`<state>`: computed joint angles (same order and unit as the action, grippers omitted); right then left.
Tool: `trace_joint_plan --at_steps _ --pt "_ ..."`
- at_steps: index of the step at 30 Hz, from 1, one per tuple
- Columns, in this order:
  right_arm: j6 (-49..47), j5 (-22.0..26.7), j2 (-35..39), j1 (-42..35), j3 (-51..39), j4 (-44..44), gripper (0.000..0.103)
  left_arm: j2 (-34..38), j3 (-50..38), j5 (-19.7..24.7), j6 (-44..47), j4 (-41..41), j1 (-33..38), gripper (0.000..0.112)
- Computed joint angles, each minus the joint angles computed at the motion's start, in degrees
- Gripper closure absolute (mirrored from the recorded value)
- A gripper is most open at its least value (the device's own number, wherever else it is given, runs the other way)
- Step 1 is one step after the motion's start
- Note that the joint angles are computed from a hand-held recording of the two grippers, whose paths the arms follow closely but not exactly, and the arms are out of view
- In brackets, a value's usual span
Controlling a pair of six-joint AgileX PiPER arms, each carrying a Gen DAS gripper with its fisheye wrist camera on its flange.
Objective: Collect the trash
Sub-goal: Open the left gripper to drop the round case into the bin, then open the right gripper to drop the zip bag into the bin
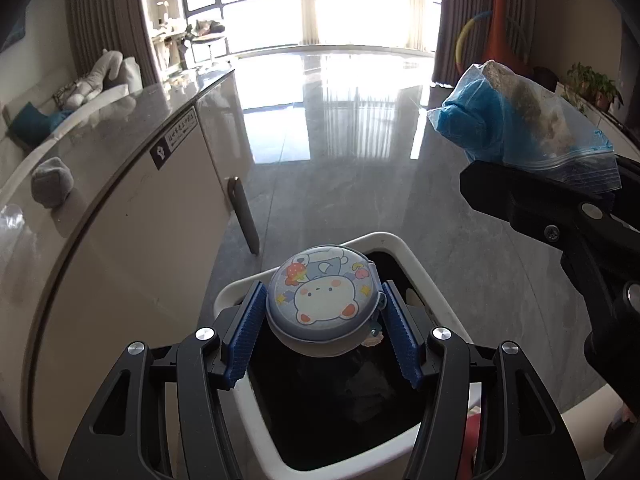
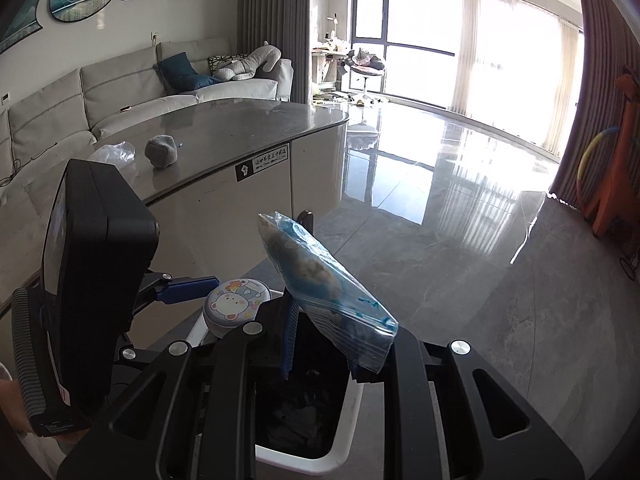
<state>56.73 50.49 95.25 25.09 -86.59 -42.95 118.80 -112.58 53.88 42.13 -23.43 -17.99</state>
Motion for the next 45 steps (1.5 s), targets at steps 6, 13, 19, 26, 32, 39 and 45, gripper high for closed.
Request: trace_joint_plan --at_steps 6,13,19,26,32,39,45 --pt "0.0 -0.6 -0.2 -0.2 1.1 0.0 0.082 0.4 0.2 -0.3 -0.7 0.8 -1.3 0.054" --pt "-1.2 -1.1 -1.1 -1.4 3.5 1.6 0.081 4.3 -6.0 4.4 -6.0 5.4 -2.6 0.014" --pt "-1.8 -1.1 -1.2 -2.0 3.7 2.4 0.081 3.3 -2.9 2.0 -4.8 8.8 -3.8 0.014" --pt "-2.8 -1.8 0.5 -2.5 2.7 3.8 0.081 1.2 -0.2 -2.7 -8.3 13.6 -3.4 0.014" --pt "-2.4 -3.7 3.0 -3.3 2.2 6.6 0.081 1.8 -1.7 -7.0 -18.7 22.8 -1.6 0.014" --pt "-4.0 -3.2 5.7 -2.3 0.1 6.6 0.081 5.4 -12.6 -0.3 -21.6 18.0 3.9 0.014" --pt "-6.5 2.2 11.1 -1.3 -4.6 7.8 0.005 4.2 -12.5 -1.0 -20.1 14.8 6.0 0.014"
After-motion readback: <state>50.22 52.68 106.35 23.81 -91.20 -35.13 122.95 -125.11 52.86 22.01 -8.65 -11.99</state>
